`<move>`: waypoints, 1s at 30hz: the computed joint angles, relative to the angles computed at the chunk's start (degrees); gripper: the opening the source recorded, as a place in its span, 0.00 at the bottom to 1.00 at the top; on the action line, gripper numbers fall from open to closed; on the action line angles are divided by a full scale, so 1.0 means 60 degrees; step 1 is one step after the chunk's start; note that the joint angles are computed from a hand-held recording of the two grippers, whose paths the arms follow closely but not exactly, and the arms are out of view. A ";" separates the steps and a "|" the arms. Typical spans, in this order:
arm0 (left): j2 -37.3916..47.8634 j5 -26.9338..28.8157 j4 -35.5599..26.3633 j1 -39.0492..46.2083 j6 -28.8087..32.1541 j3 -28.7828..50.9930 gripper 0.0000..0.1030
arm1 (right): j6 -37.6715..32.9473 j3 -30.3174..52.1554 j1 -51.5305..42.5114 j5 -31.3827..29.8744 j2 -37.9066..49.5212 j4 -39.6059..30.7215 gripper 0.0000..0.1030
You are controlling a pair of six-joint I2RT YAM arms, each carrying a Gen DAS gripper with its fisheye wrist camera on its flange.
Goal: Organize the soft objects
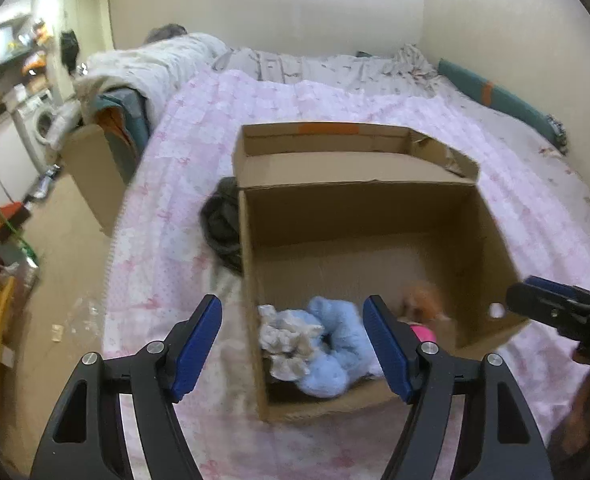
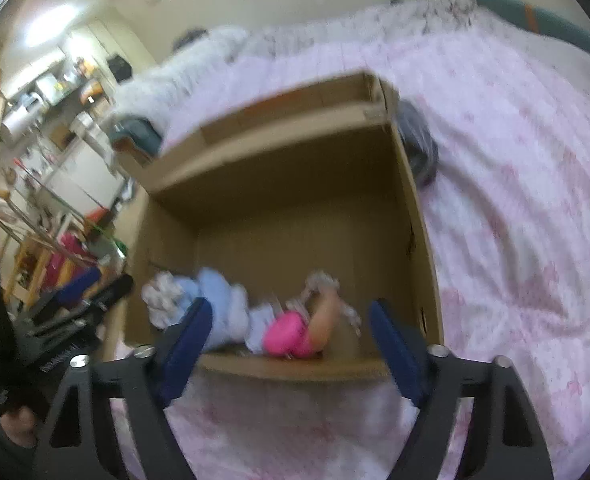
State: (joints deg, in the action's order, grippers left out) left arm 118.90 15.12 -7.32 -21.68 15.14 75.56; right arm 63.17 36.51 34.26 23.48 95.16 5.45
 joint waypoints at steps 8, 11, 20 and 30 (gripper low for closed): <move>-0.1344 0.0034 0.0165 0.0415 -0.0280 -0.0872 0.69 | -0.0334 0.0372 0.1066 0.2388 -0.0956 -0.0919 1.00; -0.1871 -0.0073 0.0005 0.0661 -0.0436 -0.1165 0.69 | 0.0003 0.0854 0.1367 0.2711 -0.1177 -0.2167 1.00; -0.3698 0.0272 0.0687 0.1420 -0.0121 -0.3248 0.78 | 0.2430 0.1629 0.3310 0.4318 -0.1424 -0.5069 1.00; -0.4649 0.1112 0.1763 0.1651 0.0188 -0.5012 0.97 | 0.4733 0.2727 0.4454 0.4942 -0.0135 -0.7422 1.00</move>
